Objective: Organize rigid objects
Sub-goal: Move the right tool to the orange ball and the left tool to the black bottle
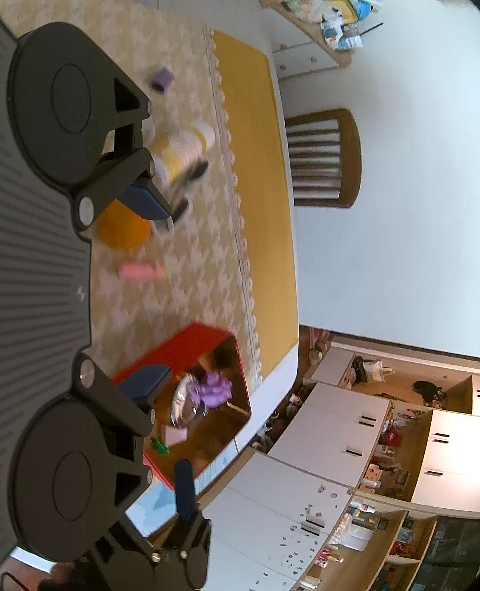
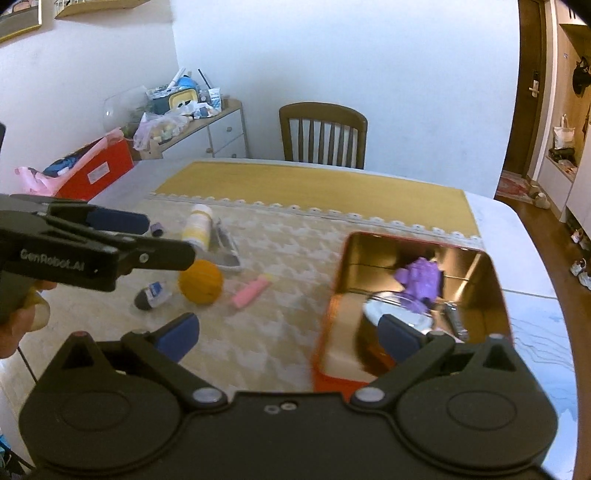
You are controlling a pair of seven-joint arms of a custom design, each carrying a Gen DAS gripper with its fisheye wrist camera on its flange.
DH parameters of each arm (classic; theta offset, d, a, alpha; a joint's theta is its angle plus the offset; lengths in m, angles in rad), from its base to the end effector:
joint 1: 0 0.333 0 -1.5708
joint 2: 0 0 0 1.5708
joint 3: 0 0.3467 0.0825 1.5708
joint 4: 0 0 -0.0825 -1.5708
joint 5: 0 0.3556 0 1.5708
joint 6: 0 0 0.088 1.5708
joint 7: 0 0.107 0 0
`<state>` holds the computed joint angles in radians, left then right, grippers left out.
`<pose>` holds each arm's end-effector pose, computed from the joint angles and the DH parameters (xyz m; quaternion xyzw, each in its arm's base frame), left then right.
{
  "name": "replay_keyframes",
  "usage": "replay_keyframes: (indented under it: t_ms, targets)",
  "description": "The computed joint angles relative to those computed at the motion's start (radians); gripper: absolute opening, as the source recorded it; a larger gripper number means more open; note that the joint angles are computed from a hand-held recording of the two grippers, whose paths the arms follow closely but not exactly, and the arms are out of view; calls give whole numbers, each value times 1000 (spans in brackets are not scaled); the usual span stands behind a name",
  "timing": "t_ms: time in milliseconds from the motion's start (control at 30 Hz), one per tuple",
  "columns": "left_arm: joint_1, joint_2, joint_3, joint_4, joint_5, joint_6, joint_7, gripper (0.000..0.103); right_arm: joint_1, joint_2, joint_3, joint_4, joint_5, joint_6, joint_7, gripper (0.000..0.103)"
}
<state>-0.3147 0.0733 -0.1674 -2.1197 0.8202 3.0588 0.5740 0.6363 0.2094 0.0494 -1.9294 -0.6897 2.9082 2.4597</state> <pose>0.4781 -0.3125 0.5111 -0.5466 0.7173 -0.3780 0.2094 0.4624 0.4252 0.5064 -0.7636 0.5045 -0.1910 0.3550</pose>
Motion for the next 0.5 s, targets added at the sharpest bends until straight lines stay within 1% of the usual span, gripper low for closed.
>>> replay_keyframes:
  t_ms: [67,167,333,400,500]
  targets:
    - [13,-27,13,-36,42,16,-11,85,21,22,-4,36,-14,-23,30,103]
    - [54,-58,4,-91,16,37,49,86,44,59,-5,90,-8,-57,58,103]
    - [119,-79,-5,-152,21,82,75,86,79,123,-12,180,12,-98,82,103]
    - [146,-80,-6,-158,107,95,15,86,93,153,-16,222,30,-116,82,103]
    - [168,-73,-4,-170,151,107,2,86,110,202,-18,290,64,-145,64,103]
